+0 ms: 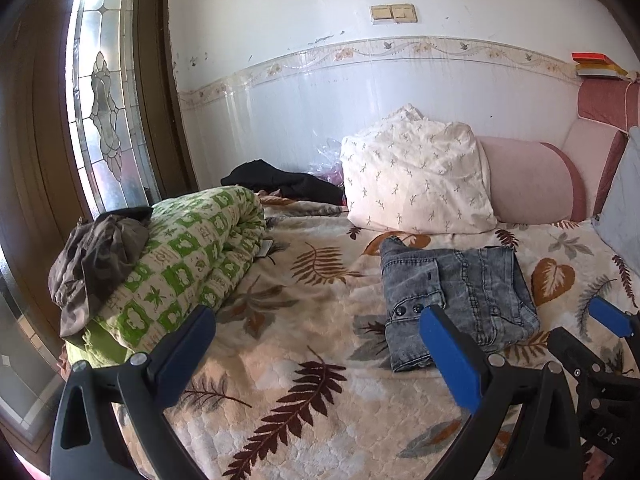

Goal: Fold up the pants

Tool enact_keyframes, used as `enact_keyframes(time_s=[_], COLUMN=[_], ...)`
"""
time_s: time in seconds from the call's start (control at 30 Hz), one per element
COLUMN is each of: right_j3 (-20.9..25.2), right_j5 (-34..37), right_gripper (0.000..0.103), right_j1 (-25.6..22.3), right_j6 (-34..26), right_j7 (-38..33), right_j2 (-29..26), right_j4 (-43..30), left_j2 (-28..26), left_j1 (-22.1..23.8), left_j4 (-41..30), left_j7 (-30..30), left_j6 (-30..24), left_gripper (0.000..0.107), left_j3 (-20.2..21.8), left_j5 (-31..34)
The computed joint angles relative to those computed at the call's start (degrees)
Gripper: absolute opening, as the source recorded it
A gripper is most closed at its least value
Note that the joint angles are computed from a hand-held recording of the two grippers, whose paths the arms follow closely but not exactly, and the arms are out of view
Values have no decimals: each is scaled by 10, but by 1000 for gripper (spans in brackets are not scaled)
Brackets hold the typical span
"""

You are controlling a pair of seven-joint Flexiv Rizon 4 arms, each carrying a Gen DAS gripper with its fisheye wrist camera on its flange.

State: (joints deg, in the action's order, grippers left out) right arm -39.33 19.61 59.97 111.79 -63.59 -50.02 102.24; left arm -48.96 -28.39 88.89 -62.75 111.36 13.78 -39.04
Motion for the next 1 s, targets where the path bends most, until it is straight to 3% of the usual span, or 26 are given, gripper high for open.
enact_keyframes(time_s=[0.37, 0.6, 0.77, 1.0], right_j3=[-20, -36, -77, -135], right_j5=[-34, -59, -48, -38], right_gripper=[80, 80, 80, 80], right_j1=[10, 16, 40, 58], right_j6=[-40, -46, -62, -112], right_j7=[27, 54, 87, 201], right_j2=[-26, -39, -56, -74], right_j4=[-14, -14, -8, 7], left_j2=[-22, -4, -2, 3], left_j1=[-3, 48, 48, 42], left_j4=[-16, -9, -12, -16], left_j7=[-41, -56, -60, -63], left_j6=[-33, -21, -24, -21], left_gripper=[103, 103, 103, 103], left_j3=[34, -39, -48, -54], left_j5=[2, 72, 99, 116])
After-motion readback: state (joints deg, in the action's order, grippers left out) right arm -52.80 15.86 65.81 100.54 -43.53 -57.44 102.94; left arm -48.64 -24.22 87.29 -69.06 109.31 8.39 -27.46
